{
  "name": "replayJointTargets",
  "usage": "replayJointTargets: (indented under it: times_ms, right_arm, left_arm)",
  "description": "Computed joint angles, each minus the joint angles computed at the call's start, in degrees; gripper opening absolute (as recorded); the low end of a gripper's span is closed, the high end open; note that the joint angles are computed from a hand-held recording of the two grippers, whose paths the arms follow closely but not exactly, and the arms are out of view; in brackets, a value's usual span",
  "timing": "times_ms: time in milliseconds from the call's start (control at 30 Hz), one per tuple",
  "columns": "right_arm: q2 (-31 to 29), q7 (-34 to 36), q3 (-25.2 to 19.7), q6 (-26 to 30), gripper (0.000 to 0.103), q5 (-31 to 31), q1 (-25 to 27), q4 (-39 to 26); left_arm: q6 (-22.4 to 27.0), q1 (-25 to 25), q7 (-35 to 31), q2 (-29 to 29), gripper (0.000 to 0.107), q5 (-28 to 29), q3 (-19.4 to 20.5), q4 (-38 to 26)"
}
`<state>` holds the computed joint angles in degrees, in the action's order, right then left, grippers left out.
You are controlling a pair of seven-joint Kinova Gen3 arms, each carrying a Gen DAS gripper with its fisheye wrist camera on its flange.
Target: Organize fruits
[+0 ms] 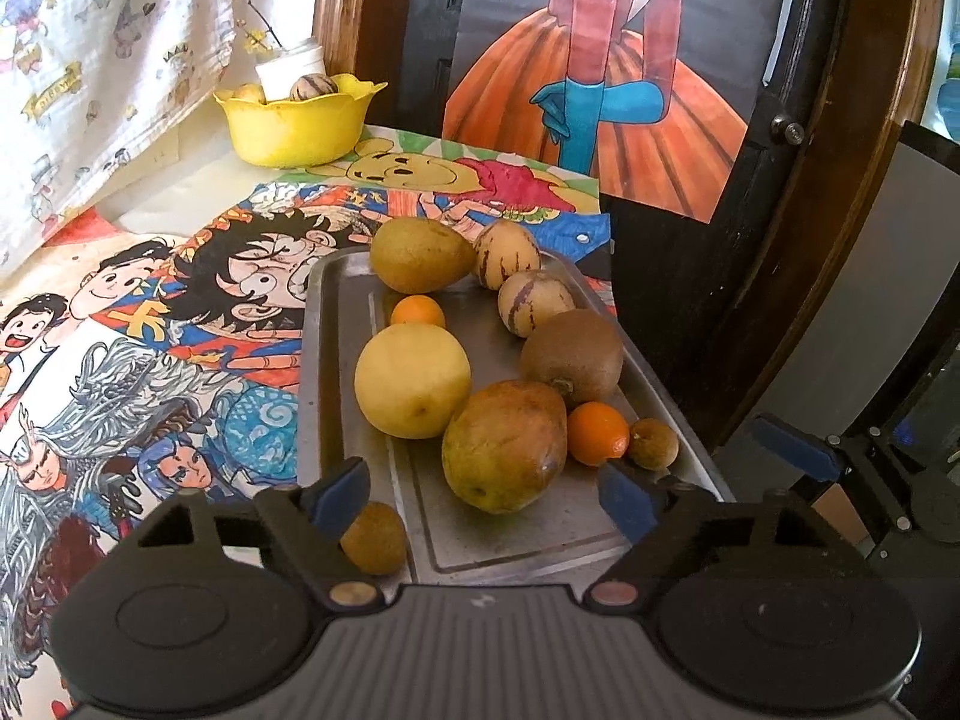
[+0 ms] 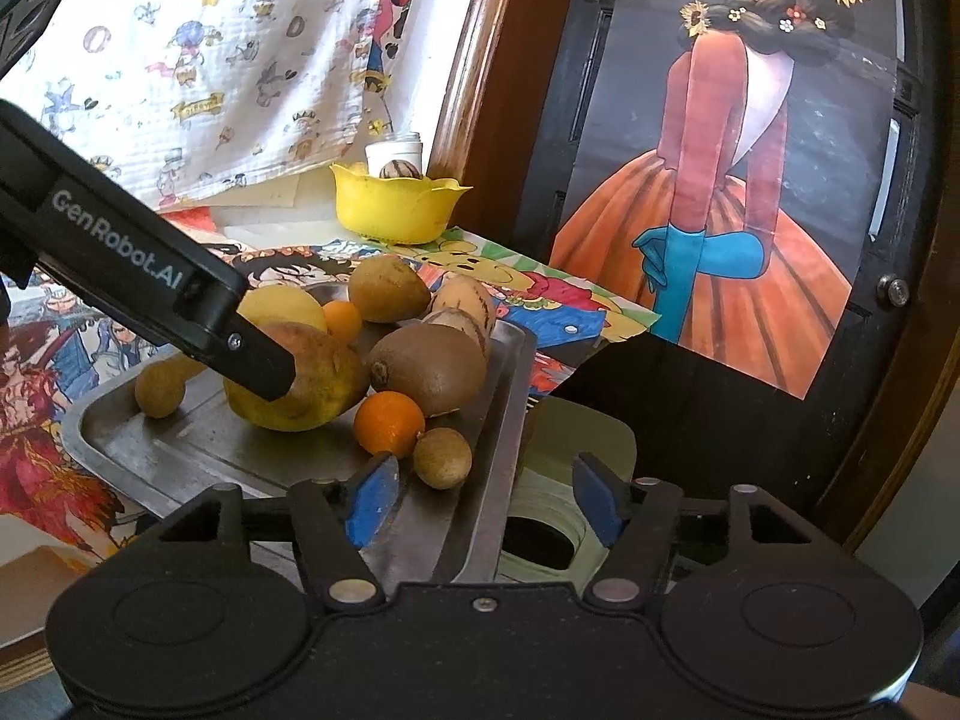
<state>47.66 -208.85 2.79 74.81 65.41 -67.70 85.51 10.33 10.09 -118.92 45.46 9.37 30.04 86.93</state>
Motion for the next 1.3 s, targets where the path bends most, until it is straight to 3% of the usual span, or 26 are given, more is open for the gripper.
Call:
replayJointTargets:
  times_ms: [467, 667, 800, 1067, 1300]
  right_arm:
    - [0.12, -2.79, -0.02, 2.73, 0.084, -0.18, -1.73, -0.73]
    - [0.32, -4.41, -0.05, 3.87, 0.09, -0.25, -2.29, -1.22]
    - [0.49, -5.96, 0.01, 4.56, 0.093, -0.23, -2.71, -1.47]
    - [1.02, -8.14, 0.22, 5.84, 0.098, 0.04, -3.39, -2.82]
    - [1.01, -10.33, 0.33, 6.33, 0.102, -0.1, -3.81, -3.6]
  left_arm:
    - [-6.28, -6.49, -0.63, -1.12, 0.102, -1.96, 7.17, 6.1]
    - [-10.62, -11.32, 1.84, -0.79, 0.102, -5.84, 12.52, 9.85]
    - [-15.21, -12.67, 4.43, -0.96, 0.102, -8.81, 13.59, 12.56]
    - [-24.14, -12.03, 9.72, -2.36, 0.102, -13.43, 10.88, 17.15]
    - [-28.25, -10.6, 14.27, -3.77, 0.102, -16.51, 6.85, 19.29]
